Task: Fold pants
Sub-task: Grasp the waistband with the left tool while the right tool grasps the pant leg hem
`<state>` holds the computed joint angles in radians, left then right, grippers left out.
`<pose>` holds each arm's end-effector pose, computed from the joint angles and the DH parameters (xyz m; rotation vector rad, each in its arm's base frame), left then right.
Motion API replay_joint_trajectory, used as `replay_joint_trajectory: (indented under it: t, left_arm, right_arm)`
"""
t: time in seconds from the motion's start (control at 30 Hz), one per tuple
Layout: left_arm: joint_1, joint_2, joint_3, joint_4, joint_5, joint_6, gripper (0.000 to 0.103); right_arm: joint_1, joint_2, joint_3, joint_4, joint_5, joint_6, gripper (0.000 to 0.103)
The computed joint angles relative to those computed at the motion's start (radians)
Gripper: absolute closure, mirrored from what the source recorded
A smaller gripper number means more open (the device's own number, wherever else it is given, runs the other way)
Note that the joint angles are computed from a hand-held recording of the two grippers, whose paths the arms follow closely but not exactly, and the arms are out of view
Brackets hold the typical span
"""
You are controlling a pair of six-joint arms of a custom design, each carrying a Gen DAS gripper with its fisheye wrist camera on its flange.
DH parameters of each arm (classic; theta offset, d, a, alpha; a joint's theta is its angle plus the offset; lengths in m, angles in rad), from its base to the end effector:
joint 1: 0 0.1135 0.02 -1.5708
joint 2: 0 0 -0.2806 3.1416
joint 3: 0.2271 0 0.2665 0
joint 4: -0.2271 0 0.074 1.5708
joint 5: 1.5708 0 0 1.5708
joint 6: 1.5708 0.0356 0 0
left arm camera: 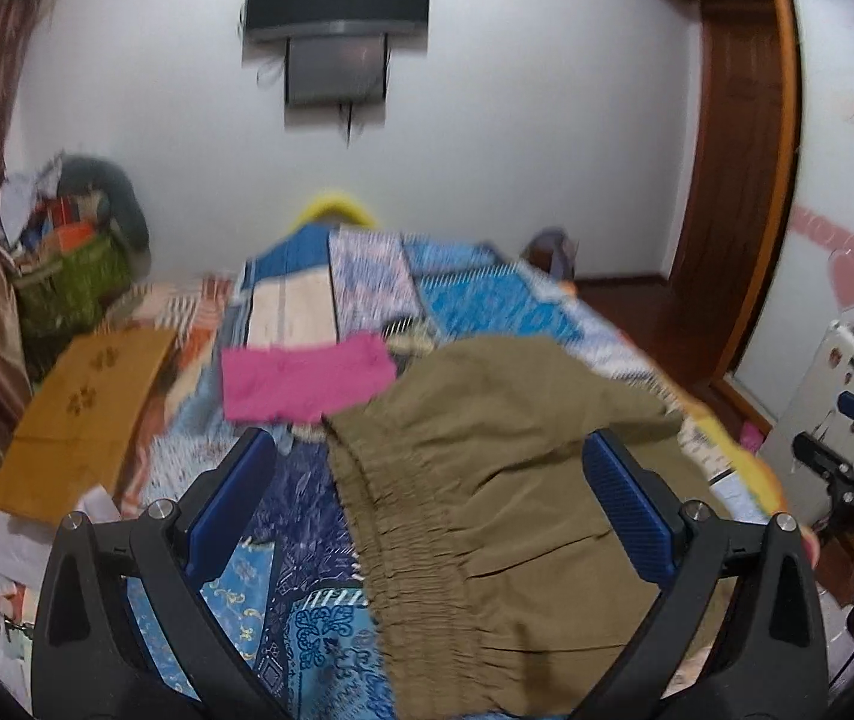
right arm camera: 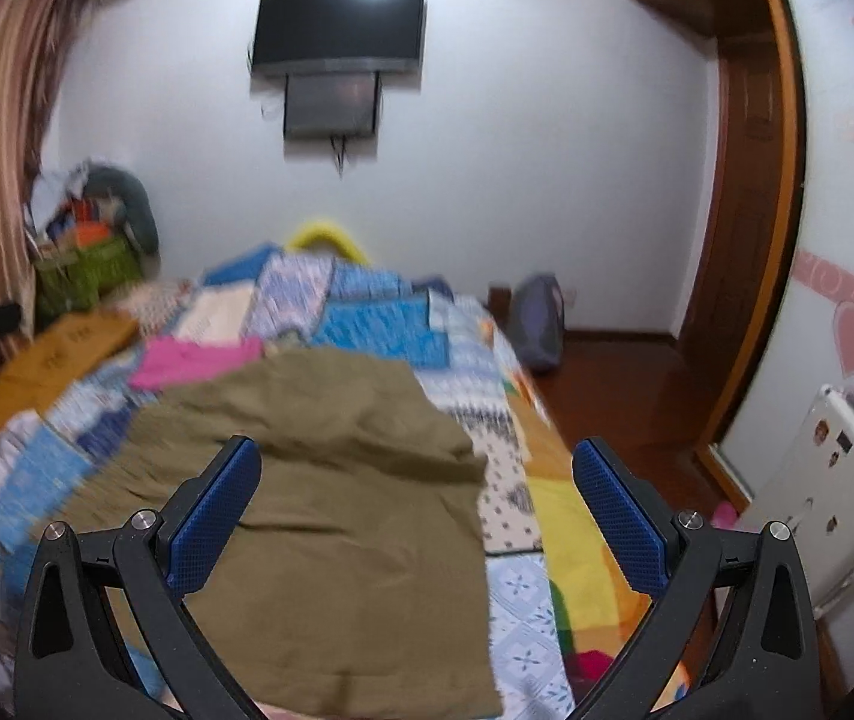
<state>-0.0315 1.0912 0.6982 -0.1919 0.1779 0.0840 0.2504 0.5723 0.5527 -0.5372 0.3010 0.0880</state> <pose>0.2440 -0.0140 0.2582 0.2266 2.1376 -0.1612 0.1349 0.0236 0.2633 0.0060 2.1020 -0.1172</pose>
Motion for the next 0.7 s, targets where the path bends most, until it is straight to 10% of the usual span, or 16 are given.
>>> replay_joint_trajectory:
  t: [0.5,0.7]
  left_arm:
    - [0.029,0.660,0.275,0.027,-0.045,0.064,0.000]
    - [0.003,0.735,0.307,-0.016,-0.014,0.133,0.025]
  right_arm:
    - [-0.435,0.633,0.050,0.247,-0.382,-0.216,0.002]
    - [-0.471,0.832,0.125,0.253,-0.472,-0.254,0.034]
